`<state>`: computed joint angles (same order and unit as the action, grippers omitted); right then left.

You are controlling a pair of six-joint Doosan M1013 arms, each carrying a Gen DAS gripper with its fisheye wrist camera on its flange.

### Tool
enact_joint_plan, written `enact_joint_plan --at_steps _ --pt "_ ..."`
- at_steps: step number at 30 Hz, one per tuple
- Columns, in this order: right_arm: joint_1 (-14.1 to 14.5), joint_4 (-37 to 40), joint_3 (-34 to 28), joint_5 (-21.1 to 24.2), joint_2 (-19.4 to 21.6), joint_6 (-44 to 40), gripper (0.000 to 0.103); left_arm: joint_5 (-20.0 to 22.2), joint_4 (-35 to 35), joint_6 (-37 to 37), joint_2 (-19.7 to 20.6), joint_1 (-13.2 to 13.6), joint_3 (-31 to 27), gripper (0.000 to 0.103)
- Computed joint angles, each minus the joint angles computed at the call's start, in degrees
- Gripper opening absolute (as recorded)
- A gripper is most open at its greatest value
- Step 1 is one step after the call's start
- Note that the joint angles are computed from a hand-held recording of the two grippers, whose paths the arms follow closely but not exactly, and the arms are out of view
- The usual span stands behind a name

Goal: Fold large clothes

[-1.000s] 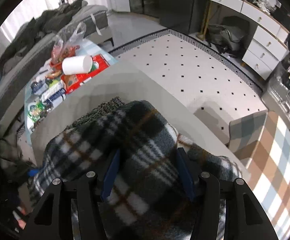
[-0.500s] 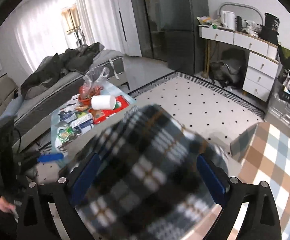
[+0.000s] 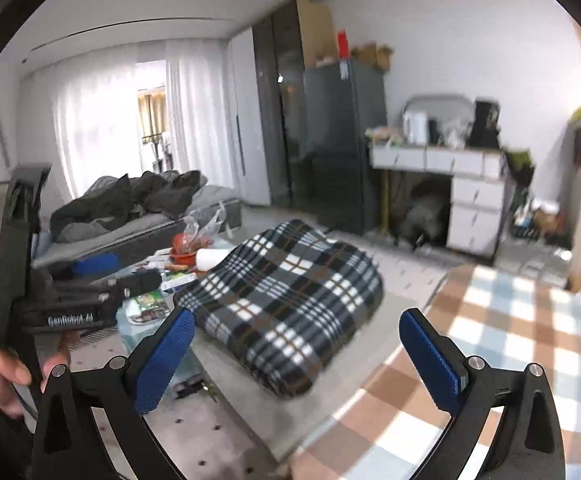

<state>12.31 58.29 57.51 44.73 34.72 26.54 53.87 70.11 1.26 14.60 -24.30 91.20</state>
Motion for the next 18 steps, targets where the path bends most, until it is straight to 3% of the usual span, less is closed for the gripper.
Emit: enact_joint_plan --at_steps 2,5,9,18 --pt "-0.2 3.1 5.8 -4.5 -3.4 -4.8 0.103 0.9 3.7 -2.3 -0.2 -0.9 1.2 0.102" --pt "-1.0 10.4 11.5 -6.5 -6.6 -11.6 0.103 1.8 6.1 -4.5 -0.7 -2.0 2.2 0.102" --pt "-2.0 16.6 16.0 -6.7 -9.3 -15.7 0.103 -1.4 6.2 -5.7 -1.9 -2.3 3.4 0.102" --pt "-2.9 26.0 23.4 -8.2 -13.2 -24.0 0.103 -1.7 10.7 -8.7 -2.7 -4.1 5.0 0.102"
